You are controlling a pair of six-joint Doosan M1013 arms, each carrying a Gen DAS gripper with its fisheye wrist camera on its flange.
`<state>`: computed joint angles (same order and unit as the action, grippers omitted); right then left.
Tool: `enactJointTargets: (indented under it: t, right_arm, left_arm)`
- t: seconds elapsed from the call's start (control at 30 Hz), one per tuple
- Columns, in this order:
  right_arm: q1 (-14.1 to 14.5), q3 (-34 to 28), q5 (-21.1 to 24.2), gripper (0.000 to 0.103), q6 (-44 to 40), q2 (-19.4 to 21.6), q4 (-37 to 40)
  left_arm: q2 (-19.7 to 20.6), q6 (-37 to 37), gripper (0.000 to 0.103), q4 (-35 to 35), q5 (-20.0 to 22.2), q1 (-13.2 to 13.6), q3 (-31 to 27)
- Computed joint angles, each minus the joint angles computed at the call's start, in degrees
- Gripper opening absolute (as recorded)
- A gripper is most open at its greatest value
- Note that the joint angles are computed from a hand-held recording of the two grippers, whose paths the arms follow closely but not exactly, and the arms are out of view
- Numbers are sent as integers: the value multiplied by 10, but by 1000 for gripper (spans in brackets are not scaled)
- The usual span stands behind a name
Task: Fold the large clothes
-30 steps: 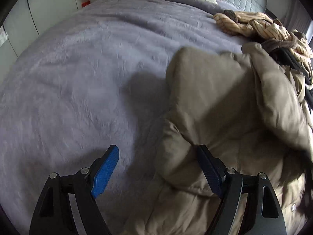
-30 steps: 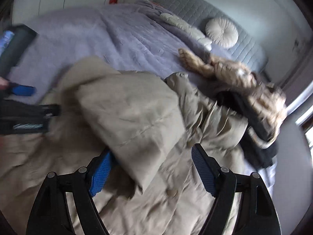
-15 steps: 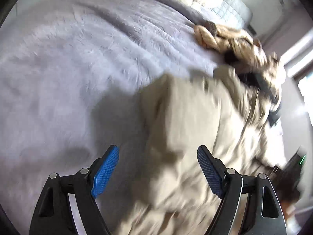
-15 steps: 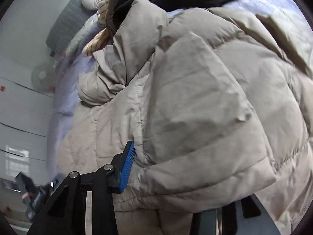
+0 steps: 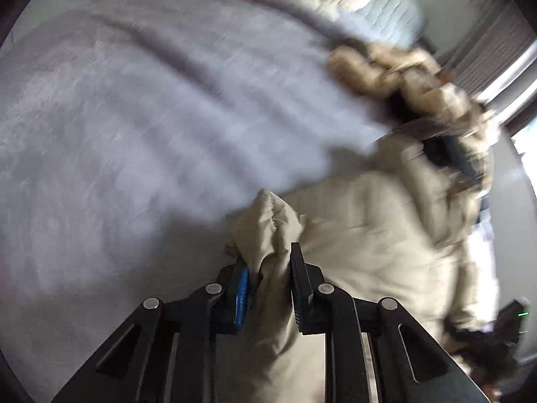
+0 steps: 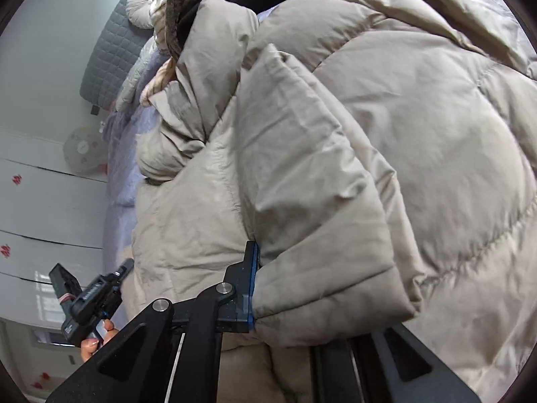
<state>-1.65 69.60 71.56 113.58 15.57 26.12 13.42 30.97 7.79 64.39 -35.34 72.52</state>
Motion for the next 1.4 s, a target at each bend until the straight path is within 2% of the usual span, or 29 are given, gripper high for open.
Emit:
enactJointTargets:
  t: [0.03,0.13,0.2,0.27,0.3,0.37,0.4,0.43,0.5,0.6,0.63,0.73,0.83,0.97,1.0,1.03,1.07,1.1,1.17,1.23,1.3,1.4]
  right_arm:
    - [4,4,-1,9,-2,-5,-5]
    - [11,-28,11,12,-8,17,-11]
    - [18,-47,26,22,-7,23,-18]
    - [18,-61,45,43,-17,18,-38]
    - [22,-75,46,46,-19,22,-55]
    - [28,-97,48,45,-19,29,-88]
    - [31,-116,58,39,-16,41,-112]
    - [34,-117,64,19,-12,41,-128]
    - [32,-117,77,17,-9,44,-139]
    - [38,-123,74,16,-9,55,-152]
    - [41,-130,73,16,-12,60,-161]
    - [41,-124,69,32,0,50,-184]
    - [27,-114,65,42,23,38,-164]
    - [11,-92,57,67,31,15,-127]
    - [9,-92,59,70,31,13,-122]
    - [7,-82,59,75,30,5,-119]
    - [-1,-64,60,78,24,-11,-111]
    - [-4,-60,62,78,25,-13,-104]
    - [-22,-32,64,78,16,-35,-84]
    - [-53,4,84,81,-5,-71,-66]
    - [-73,31,79,82,-16,-94,-50]
    - [-158,92,125,87,-67,-168,-18]
  left_arm:
    - [3,-6,23,10,15,-1,-1]
    - [5,-53,24,48,40,-8,-12]
    - [5,-72,24,81,62,-17,-27]
    - [7,-67,24,125,88,-30,-45]
    - [7,-61,24,142,97,-36,-52]
    - [-3,-50,24,160,98,-50,-50]
    - [-5,-40,24,158,94,-55,-52]
    - [-16,-33,24,151,90,-64,-38]
    - [-10,-1,24,128,100,-74,-39]
    - [15,22,24,125,152,-90,-42]
    - [19,22,24,126,156,-92,-39]
    - [27,20,24,144,169,-96,-34]
    - [34,25,24,136,197,-91,-53]
    - [43,45,24,147,235,-106,-91]
    - [45,48,26,144,241,-112,-100]
    - [48,47,35,138,246,-117,-109]
    - [51,42,72,129,248,-121,-117]
    - [51,31,95,126,247,-128,-123]
    - [53,13,96,107,224,-138,-132]
    - [68,12,96,70,229,-143,-156]
    - [82,16,97,54,234,-151,-177]
    - [114,42,99,54,259,-171,-226]
